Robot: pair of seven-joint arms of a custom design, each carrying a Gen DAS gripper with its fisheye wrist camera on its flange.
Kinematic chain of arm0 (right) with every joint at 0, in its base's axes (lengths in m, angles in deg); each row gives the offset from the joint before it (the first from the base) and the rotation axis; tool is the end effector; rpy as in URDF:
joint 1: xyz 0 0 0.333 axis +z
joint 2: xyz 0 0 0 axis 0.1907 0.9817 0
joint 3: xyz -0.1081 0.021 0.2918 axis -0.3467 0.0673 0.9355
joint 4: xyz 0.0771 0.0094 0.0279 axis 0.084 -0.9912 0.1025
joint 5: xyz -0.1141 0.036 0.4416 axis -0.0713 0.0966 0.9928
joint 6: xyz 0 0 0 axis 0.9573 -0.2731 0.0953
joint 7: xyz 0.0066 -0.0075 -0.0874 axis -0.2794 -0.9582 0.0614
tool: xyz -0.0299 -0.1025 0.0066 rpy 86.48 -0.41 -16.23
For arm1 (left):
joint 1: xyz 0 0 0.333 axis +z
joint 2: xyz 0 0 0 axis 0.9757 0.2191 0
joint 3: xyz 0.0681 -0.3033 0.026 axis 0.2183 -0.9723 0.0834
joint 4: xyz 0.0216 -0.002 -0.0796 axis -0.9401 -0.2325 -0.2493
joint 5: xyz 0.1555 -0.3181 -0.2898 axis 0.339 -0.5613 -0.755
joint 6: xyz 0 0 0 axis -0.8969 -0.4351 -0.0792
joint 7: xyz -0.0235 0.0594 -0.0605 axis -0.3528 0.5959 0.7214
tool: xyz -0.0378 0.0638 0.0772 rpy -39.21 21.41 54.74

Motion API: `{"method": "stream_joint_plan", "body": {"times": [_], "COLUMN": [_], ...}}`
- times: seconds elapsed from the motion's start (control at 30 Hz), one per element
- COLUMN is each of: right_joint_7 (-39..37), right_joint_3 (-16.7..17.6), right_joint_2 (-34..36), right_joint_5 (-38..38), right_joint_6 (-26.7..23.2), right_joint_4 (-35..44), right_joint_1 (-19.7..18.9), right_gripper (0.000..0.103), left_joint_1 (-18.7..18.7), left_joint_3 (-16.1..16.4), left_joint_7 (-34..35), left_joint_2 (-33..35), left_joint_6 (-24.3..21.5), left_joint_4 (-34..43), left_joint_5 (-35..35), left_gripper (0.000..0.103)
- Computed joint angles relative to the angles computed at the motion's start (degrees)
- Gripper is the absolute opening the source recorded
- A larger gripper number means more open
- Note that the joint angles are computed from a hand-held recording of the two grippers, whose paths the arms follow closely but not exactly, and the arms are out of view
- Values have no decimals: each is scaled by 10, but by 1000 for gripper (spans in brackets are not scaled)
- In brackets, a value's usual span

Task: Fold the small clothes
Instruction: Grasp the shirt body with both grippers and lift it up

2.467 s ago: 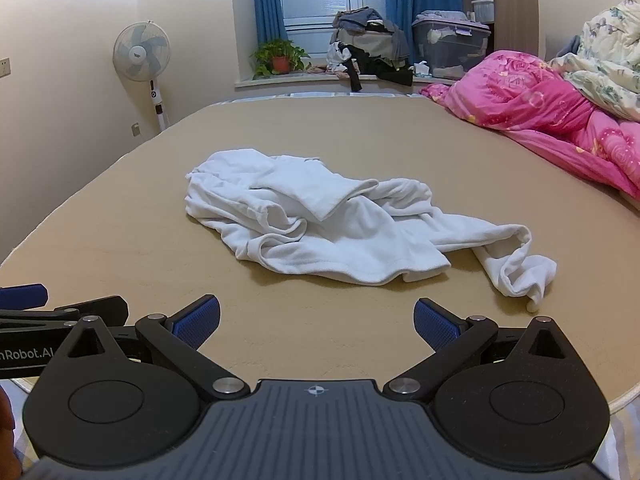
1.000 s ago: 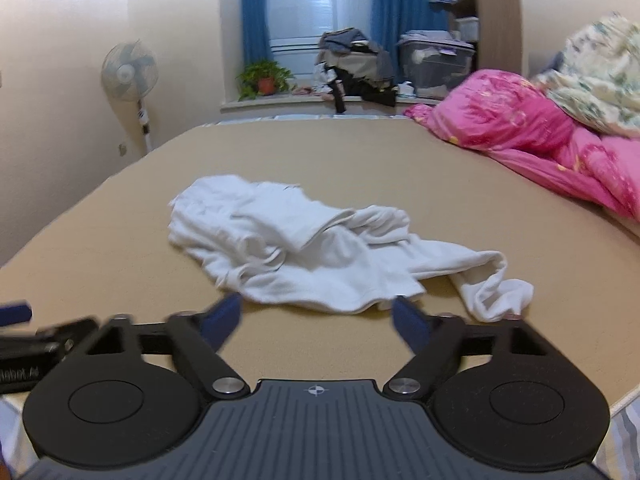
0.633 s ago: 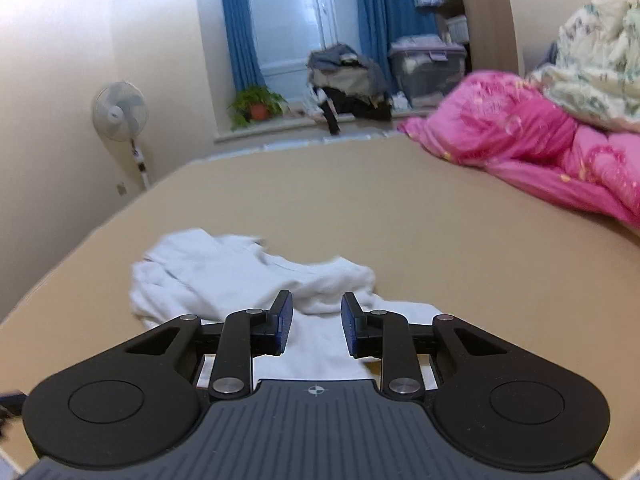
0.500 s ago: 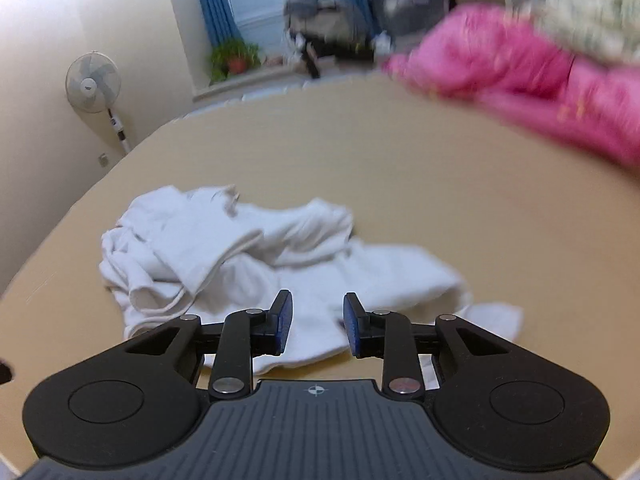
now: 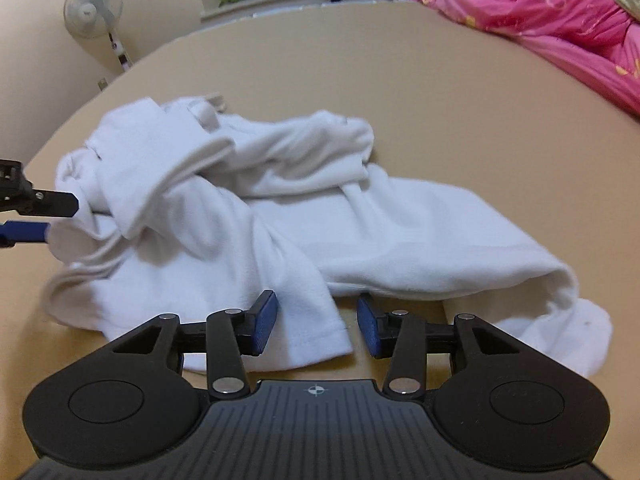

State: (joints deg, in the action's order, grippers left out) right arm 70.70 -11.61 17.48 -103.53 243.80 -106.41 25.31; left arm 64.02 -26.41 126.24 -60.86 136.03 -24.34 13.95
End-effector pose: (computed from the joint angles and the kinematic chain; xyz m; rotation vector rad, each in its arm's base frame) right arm 0.5851 0.2287 0.4570 -1.4580 2.0457 -0.5841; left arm 0.7280 -0.3106 0.5137 -1.8999 2.1294 -0.8669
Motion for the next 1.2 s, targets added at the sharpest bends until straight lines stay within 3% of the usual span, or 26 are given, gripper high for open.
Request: {"method": "stream_joint_plan", "body": {"times": [0.07,0.13,0.17,0.37,0.57,0.67,0.77,0.87,0.93,1.0,1.1,1.2], "right_joint_7": [1,-13,-24,78,167,181,182,163,143,128,116,136], "right_joint_3": [2,1,0,12,70,99,110,120,126,124,144,170], "right_joint_2": [7,11,10,-56,-210,-310,-411,-472,-474,-454,-410,-396], "right_joint_5": [-25,-36,-30,-76,-70,-19,65,151,192,225,212,159], "right_joint_6": [1,16,25,28,38,-5,-75,-177,-239,-264,-306,-303], "right_joint_4": [5,6,4,-30,-123,-183,-239,-267,-266,-262,-226,-216], "right_joint_1": [1,3,5,-5,-35,-25,13,65,91,108,93,72], "right_gripper": [43,12,7,4,4,3,3,3,3,3,5,6], "left_joint_1": [-2,15,25,86,105,103,111,115,120,132,129,102], "left_joint_3": [8,8,10,33,84,115,130,139,130,116,112,127], "left_joint_7": [6,33,47,121,258,302,326,357,374,353,333,346], "left_joint_2": [-6,-44,-73,-239,-387,-455,-521,-570,-579,-567,-562,-558], "left_joint_6": [-15,13,33,80,64,15,-58,-108,-104,-119,-101,-82], "left_joint_4": [-8,-59,-96,-270,-389,-434,-484,-535,-562,-560,-552,-548], "left_joint_5": [21,17,14,-49,-155,-192,-189,-178,-157,-130,-134,-182], "left_gripper": [5,5,5,3,3,3,3,4,4,5,9,15]}}
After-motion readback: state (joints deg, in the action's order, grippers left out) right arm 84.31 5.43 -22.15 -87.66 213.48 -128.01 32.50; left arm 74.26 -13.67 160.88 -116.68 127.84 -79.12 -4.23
